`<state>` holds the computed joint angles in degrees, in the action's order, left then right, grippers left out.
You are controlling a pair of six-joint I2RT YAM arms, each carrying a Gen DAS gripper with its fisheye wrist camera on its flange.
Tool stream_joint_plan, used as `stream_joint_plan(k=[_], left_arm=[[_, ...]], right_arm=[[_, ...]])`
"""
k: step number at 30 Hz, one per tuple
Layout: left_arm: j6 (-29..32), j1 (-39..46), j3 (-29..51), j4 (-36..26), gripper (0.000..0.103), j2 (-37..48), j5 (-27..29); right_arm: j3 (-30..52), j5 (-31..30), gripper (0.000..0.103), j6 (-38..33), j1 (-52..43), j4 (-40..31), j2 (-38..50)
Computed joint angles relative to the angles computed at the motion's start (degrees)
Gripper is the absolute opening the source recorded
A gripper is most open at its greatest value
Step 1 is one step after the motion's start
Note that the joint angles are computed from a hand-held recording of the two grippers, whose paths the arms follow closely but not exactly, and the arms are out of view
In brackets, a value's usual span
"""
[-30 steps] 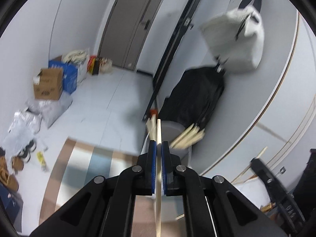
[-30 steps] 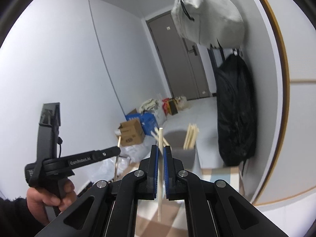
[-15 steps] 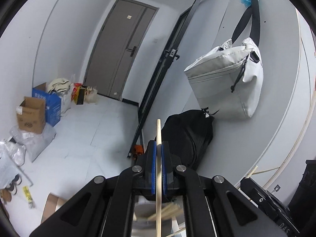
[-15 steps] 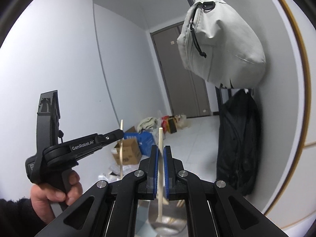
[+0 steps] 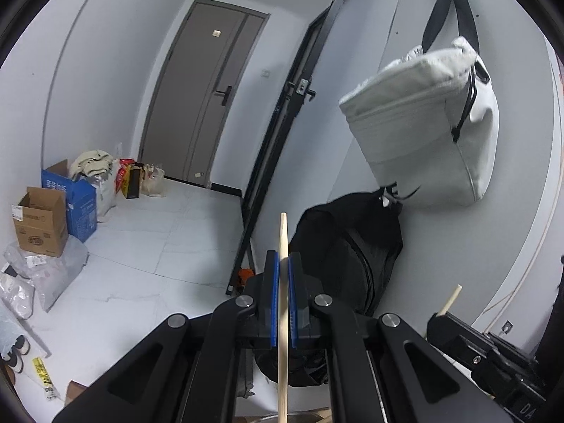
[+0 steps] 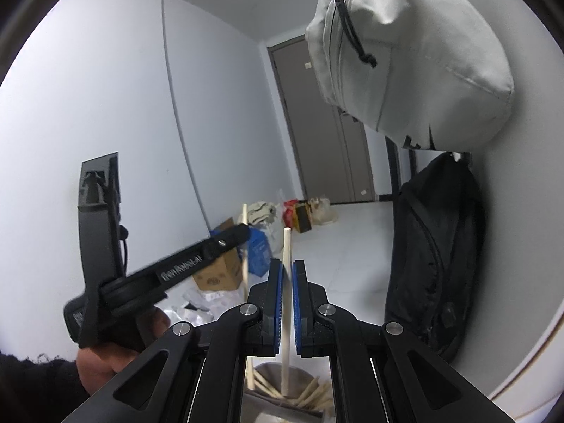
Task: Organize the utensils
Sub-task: 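Raise both held sticks up over the white holder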
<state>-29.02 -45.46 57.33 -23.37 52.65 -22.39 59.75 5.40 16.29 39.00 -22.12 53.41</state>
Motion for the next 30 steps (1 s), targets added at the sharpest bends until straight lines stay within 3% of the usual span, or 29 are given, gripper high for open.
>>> stream_joint_plan(k=[5,18,30], left_arm=[[1.2,1.4,-2.4,2.8,0.001,0.1,2.0],[5.8,-2.4,-8.9,9.8,0.001,-2.5,-2.1],[6.0,-3.4,-8.2,5.6,0.001,-5.2,-0.5]], right_arm=[[-1.1,-0.9,0.004,0.4,-0.1,0.5,0.7],[-6.1,-4.3,0.004,0.4,-2.1,4.5,2.2],[-8.1,-2.4,0.004,0.1,0.5,3.7,0.8]])
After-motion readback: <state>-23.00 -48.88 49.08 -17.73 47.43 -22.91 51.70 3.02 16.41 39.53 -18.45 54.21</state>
